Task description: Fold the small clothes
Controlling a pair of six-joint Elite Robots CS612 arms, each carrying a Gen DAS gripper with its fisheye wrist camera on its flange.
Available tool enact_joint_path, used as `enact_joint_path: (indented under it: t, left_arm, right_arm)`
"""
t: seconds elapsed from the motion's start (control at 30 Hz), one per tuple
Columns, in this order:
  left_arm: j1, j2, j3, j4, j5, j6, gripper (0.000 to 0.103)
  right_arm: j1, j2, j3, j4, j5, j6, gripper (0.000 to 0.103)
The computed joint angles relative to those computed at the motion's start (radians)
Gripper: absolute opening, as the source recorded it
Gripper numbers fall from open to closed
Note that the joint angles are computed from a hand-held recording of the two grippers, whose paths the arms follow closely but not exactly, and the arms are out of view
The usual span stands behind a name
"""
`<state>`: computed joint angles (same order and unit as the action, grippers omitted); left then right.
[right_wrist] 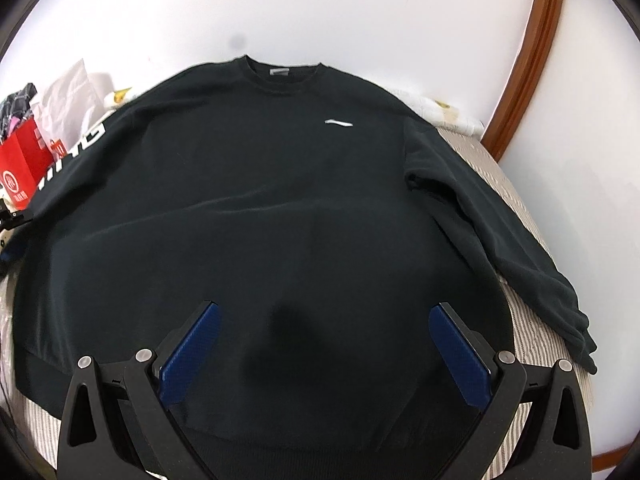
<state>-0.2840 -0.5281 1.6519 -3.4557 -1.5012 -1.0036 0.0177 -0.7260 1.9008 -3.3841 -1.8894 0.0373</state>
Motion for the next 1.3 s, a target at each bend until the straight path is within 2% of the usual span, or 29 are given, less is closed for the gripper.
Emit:
enact_joint_path:
  t: [0.1,0.2,0.33,0.47,0.53,0.6,0.67,0.77,0.9,1.13,1.23,1.3]
  left_arm:
    - [-0.004,-0.015,-0.003,0.043,0.044,0.029,0.011]
    - [-0.027,-0.048,0.000,0.086,0.155,0.123,0.009]
    - [-0.054,-0.080,-0.022,0.134,0.255,0.250,0.007]
    - [-0.078,-0.086,-0.059,0.126,0.274,0.351,0.007]
    - [-0.092,-0.082,-0.090,0.126,0.271,0.405,0.007]
    - [-0.108,-0.072,-0.130,0.131,0.261,0.467,0.007]
    - [-0.127,-0.056,-0.184,0.173,0.263,0.523,0.006]
    - [-0.149,-0.024,-0.257,0.216,0.221,0.582,0.007]
    - [-0.177,0.023,-0.357,0.309,0.201,0.665,0.007]
    - [-0.206,0.073,-0.453,0.494,0.165,0.699,0.007]
    - [-0.205,0.068,-0.438,0.501,0.128,0.689,0.009]
    - [-0.204,0.056,-0.411,0.484,0.090,0.686,0.014]
  right_arm:
    - [-0.011,0.007,0.002,-0.022,0.017,0.009,0.102]
    - [-0.027,0.017,-0.005,-0.016,0.051,0.026,0.102]
    - [-0.040,0.021,-0.006,-0.013,0.073,0.030,0.102]
    - [-0.081,0.010,0.019,-0.047,0.194,0.081,0.102]
    - [-0.088,0.006,0.028,-0.064,0.193,0.084,0.102]
    - [-0.091,0.002,0.037,-0.075,0.160,0.074,0.102]
    - [-0.091,0.000,0.045,-0.088,0.109,0.069,0.102]
    - [-0.095,-0.002,0.056,-0.098,0.058,0.068,0.102]
    - [-0.111,-0.005,0.075,-0.110,0.036,0.060,0.102]
    - [-0.135,-0.007,0.089,-0.109,0.026,0.045,0.102]
    - [-0.138,-0.006,0.086,-0.104,0.027,0.045,0.102]
    - [-0.135,-0.007,0.082,-0.098,0.028,0.040,0.102]
